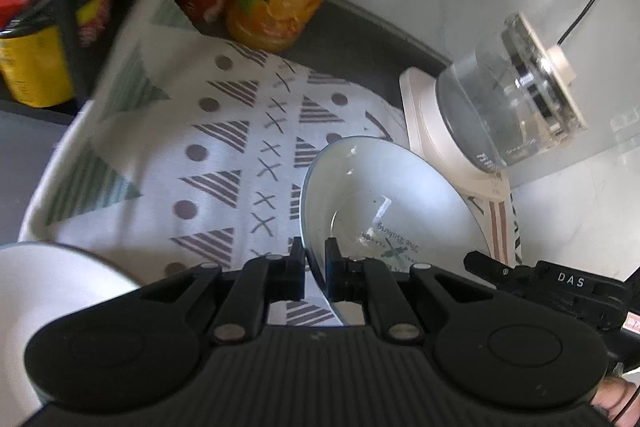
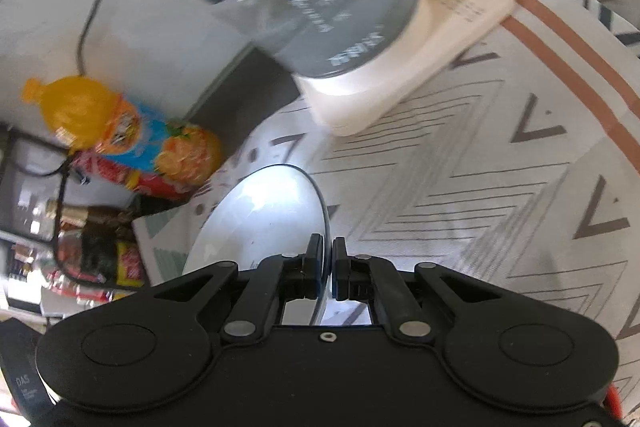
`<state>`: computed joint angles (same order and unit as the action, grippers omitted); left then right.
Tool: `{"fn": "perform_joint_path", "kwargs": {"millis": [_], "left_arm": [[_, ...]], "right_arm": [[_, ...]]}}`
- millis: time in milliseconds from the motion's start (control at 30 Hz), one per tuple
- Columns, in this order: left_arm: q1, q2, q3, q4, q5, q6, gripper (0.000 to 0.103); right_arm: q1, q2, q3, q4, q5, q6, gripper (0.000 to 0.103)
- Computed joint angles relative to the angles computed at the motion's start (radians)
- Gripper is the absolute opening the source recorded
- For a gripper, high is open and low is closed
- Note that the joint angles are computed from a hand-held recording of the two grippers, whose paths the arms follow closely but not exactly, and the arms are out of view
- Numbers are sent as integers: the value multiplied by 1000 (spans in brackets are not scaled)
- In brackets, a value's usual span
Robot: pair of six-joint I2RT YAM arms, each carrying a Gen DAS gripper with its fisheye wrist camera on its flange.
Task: Organize plates and bowls
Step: 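Lift the 'Bakery' plate with both grippers and lower it onto the 'Sweet' plate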
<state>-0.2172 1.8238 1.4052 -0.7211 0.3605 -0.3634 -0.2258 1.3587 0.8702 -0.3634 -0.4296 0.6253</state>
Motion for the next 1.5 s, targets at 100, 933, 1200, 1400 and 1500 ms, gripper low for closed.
{"fn": "perform_joint_path", "kwargs": {"millis": [100,933,1200,1400,1500], "left_arm": [[18,-51,-37,2,0,-5,7],[201,-431,-309,-60,-30,24,7],[279,-527,-365,-97,-24,39,7],[342,-594,-413,-126,-9,53,7],[373,-623,-439,-138,-6,64,7]], "right_arm": [[25,-28,-7,-3,1,-7,4],[249,-176,-105,32,7,40,5],[331,-191,-112,37,27,33,5],[393,-206,-129,43,49,43,5],[428,-203,-133,43,65,48,5]]}}
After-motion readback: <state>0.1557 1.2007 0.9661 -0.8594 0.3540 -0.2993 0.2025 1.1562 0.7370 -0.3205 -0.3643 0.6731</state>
